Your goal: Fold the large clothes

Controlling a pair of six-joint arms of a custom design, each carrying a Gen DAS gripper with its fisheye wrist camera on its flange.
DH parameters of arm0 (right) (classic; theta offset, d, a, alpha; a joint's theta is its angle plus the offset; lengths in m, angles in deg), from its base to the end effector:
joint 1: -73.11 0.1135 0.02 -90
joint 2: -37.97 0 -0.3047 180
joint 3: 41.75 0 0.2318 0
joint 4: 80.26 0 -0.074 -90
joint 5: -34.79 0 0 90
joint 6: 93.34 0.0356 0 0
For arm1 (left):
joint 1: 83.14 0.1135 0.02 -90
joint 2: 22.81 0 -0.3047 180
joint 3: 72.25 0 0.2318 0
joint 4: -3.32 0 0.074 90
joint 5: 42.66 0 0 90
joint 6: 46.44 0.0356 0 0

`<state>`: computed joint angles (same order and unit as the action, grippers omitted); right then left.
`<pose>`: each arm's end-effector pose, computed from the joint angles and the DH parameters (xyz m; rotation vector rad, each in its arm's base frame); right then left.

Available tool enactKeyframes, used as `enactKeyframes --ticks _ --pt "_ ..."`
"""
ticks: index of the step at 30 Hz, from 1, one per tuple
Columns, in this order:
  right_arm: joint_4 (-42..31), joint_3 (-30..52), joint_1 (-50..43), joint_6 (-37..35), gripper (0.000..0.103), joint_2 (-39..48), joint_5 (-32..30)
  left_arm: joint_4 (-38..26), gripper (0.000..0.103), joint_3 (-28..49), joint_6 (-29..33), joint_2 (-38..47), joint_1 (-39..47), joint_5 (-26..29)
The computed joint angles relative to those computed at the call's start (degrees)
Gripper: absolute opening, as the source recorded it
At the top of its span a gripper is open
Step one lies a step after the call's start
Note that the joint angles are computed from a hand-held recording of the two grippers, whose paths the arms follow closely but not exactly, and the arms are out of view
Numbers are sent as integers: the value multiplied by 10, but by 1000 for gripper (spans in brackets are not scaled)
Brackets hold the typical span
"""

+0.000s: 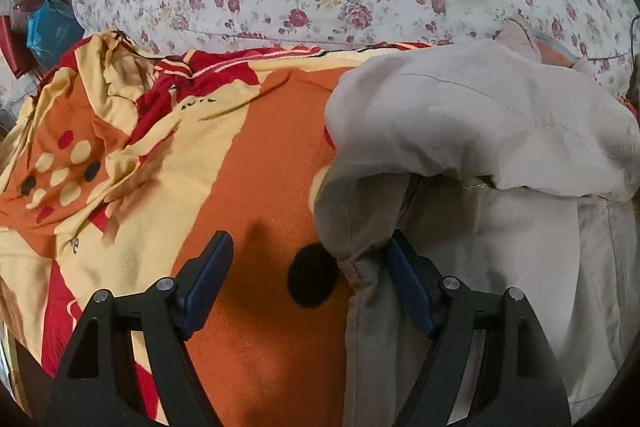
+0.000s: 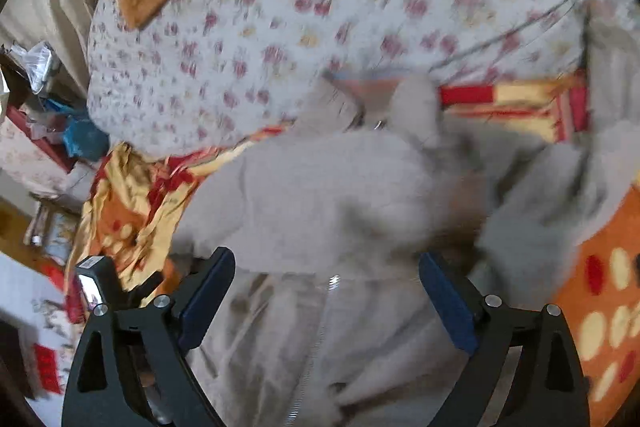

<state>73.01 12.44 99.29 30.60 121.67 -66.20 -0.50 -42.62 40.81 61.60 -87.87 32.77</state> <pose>0.2203 0.1159 0.2116 0.1024 2.6557 0.6250 0.1806 -0.0060 0.1348 -0.0479 2.5670 0.2803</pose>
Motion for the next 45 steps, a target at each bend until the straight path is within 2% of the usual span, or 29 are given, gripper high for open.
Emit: enactKeyframes --ticks 3,5,7,8,9,10,11,13,14,17,19,20,22,25,28,30,32,34,38,41,45 --pt "49 -11 -17 30 94 74 -14 1 78 -9 -11 -11 7 11" --pt "115 -44 -42 72 94 104 -23 21 81 -10 -4 3 35 32" --pt "193 -79 -68 97 86 123 -38 23 83 -7 -21 11 51 49" --pt "214 -86 -73 97 67 129 -37 24 83 -6 -28 13 56 57" --pt "220 -87 -75 91 32 132 -26 23 83 -5 -33 15 59 62" --pt "221 -89 -76 78 16 129 -9 19 83 -4 -36 13 62 67" --pt "230 -96 -83 72 14 117 -12 12 82 -2 -36 10 64 70" --pt "237 -119 -101 58 12 64 -21 -11 82 2 -33 -9 68 73" --pt "218 -121 -102 36 11 25 -3 -20 82 3 -31 -20 68 73" --pt "127 -113 -86 -22 11 -77 95 -57 82 5 -23 -63 70 86" --pt "66 -91 -80 -52 11 -84 155 -84 82 5 -28 -92 64 95" --pt "58 -89 -83 -63 11 -73 163 -98 82 8 -33 -102 57 94" --pt "43 -81 -97 -77 12 -22 164 -131 82 15 -42 -130 43 91" --pt "40 -90 -136 -110 18 5 115 -198 82 32 -49 -208 32 85" --pt "9 -95 -168 -117 36 -55 94 -227 82 54 -54 -242 20 64" --pt "-20 -93 -164 -111 50 -117 135 -221 82 66 -58 -229 9 59" --pt "-42 -81 -148 -99 51 -172 171 -203 82 76 -74 -193 -13 46" --pt "-44 -69 -130 -111 51 -182 165 -182 82 84 -91 -152 -40 38" --pt "-16 -46 -89 -135 46 -95 152 -126 82 91 -121 -49 -89 6" --pt "28 -45 -72 -145 41 -7 180 -89 82 94 -130 26 -108 -23" --pt "77 -50 -119 -143 38 99 131 -42 83 81 -131 80 -108 -27"
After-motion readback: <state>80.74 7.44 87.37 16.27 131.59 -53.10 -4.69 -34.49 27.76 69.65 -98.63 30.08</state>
